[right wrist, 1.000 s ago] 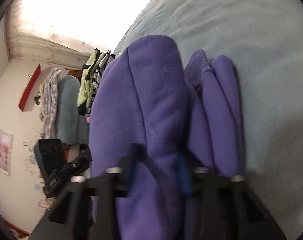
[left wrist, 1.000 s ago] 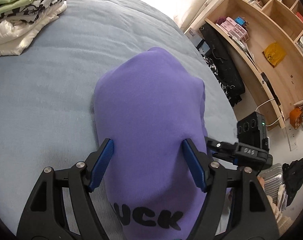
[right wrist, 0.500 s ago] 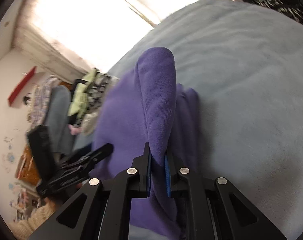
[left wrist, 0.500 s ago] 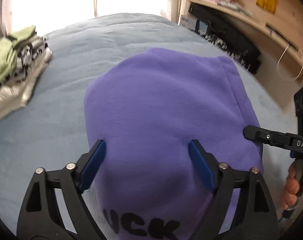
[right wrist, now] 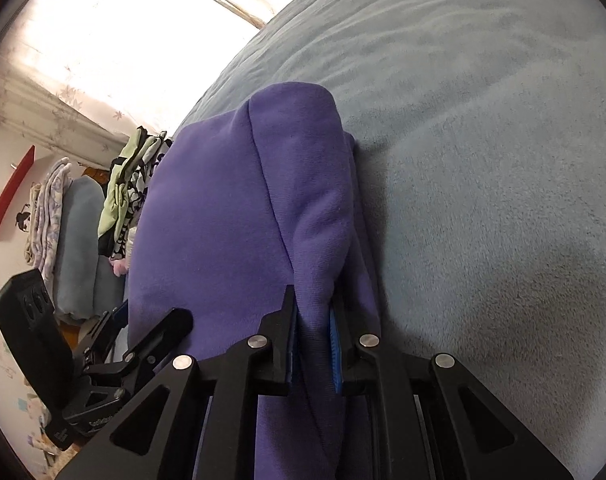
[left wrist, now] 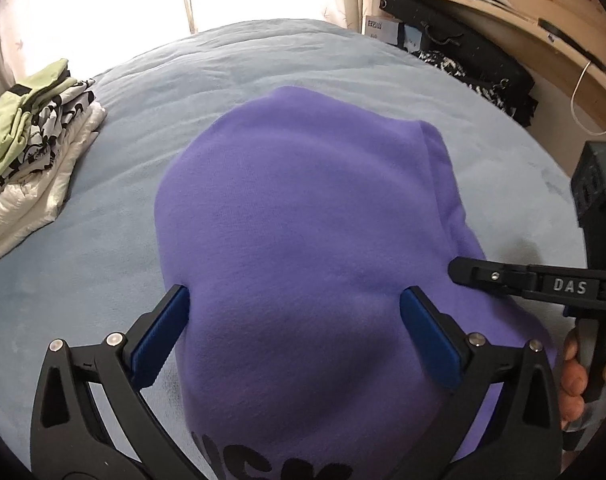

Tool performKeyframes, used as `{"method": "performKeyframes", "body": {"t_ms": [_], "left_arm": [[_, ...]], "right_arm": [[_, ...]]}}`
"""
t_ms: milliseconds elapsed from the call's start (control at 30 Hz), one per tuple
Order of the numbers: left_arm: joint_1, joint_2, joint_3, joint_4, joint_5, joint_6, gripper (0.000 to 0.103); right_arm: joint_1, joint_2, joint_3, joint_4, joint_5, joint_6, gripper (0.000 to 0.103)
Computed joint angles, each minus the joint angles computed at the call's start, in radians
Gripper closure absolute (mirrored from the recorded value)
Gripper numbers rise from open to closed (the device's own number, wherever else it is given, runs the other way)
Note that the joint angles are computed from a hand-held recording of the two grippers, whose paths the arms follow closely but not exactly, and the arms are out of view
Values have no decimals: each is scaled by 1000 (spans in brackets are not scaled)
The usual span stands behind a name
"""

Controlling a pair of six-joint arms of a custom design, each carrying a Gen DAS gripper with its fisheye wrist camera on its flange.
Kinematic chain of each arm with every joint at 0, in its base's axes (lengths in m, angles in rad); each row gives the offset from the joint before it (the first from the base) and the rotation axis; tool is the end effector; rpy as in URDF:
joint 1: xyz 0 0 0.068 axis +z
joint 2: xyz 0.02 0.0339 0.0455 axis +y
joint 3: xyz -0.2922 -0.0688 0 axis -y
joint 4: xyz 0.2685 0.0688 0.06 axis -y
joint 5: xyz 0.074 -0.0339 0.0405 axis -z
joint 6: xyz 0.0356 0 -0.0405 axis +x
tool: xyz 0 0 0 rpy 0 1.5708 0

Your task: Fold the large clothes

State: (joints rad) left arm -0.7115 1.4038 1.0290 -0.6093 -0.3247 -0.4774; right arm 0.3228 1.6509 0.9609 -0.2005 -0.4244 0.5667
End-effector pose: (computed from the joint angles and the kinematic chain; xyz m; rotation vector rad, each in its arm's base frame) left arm 0.2368 -0.1892 0.2695 0.1677 2.4766 -0.0830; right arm 0.3326 0.1267 0.1974 0.1178 2.5685 0.8890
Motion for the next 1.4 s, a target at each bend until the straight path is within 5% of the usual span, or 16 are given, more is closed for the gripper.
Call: {"method": "performKeyframes", "body": {"t_ms": [233, 367, 467, 600, 733, 800, 1033, 1067, 1100, 1133, 1200, 1400], "left_arm": [[148, -100, 7, -31, 220, 1, 1], [256, -146, 17, -42, 252, -11, 1], [345, -133, 22, -42, 279, 0, 1], [435, -77, 28, -25, 391, 15, 1], [479, -35, 33, 6, 463, 7, 1], [484, -21, 45, 9, 451, 4, 1], [472, 73, 135, -9, 397, 11, 1], [464, 82, 145, -15, 381, 16, 1], [459, 94, 158, -22, 368, 29, 1], [454, 107, 170, -29, 361, 42, 1], [440, 135, 200, -52, 338, 60, 1], [323, 213, 251, -60, 210, 78, 1]], "right_arm": [[12, 9, 39, -49, 10, -9, 86], [18, 19, 63, -71, 16, -19, 82], [21, 21, 98, -119, 35, -43, 66], [7, 10, 152, -180, 33, -79, 58], [-26, 11, 206, -169, 21, -81, 30], [-42, 53, 266, -162, 12, -80, 28], [-60, 309, 529, -215, -96, -51, 30], [-62, 331, 542, -203, -123, -50, 34], [-58, 347, 556, -199, -143, -66, 59], [-50, 349, 572, -224, -118, -99, 75], [-31, 325, 569, -251, -42, -151, 84], [-20, 276, 528, -348, 179, -201, 87]]}}
